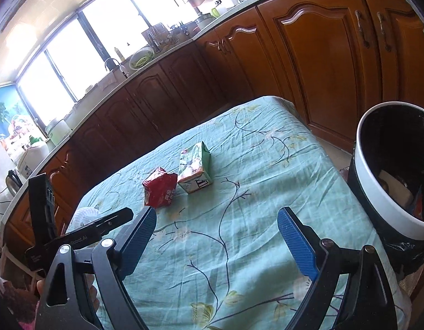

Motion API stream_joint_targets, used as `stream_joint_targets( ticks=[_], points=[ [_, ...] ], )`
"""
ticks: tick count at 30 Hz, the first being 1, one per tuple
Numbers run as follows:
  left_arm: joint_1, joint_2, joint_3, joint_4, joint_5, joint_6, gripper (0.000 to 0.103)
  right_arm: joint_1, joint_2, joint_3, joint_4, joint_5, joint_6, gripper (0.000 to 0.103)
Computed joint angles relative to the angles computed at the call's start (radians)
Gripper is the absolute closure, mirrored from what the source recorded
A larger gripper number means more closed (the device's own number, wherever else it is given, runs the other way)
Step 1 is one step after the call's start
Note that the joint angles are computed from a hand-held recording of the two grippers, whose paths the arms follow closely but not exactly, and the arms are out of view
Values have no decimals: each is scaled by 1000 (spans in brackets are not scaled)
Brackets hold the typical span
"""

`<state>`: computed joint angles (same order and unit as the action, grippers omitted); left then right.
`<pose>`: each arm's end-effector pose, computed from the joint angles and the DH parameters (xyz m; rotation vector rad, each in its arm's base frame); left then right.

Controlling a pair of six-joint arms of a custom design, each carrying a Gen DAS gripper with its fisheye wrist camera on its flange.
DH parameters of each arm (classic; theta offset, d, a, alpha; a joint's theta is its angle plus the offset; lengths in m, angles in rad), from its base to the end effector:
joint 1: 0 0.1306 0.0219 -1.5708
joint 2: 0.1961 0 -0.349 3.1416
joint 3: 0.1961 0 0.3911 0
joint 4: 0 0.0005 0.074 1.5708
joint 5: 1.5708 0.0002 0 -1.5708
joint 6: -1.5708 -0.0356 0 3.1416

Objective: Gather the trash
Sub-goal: 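Move both tools back toward the red bag and green carton, then grasp the red bag with the left tool while the right tool grasps the green cow-print carton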

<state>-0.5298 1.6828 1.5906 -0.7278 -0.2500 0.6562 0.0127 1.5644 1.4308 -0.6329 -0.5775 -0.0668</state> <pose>0.5142 -0.2915 0.3477 -0.2671 2.3602 -0.2753 0.5497 0.0259 0.3491 -0.2252 2.2761 0.7119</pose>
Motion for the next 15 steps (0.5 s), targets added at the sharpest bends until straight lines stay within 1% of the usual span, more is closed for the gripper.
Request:
stream_joint_targets(
  ticks=[7, 11, 15],
  points=[
    [41, 79, 96, -44, 46, -37, 21, 23, 73, 87, -36, -7, -18, 12],
    [63, 158, 196, -80, 78, -57, 21, 31, 106, 126, -42, -2, -20, 12],
    [75, 239, 301, -126, 69, -80, 21, 40, 148, 181, -66, -5, -24, 12]
  ],
)
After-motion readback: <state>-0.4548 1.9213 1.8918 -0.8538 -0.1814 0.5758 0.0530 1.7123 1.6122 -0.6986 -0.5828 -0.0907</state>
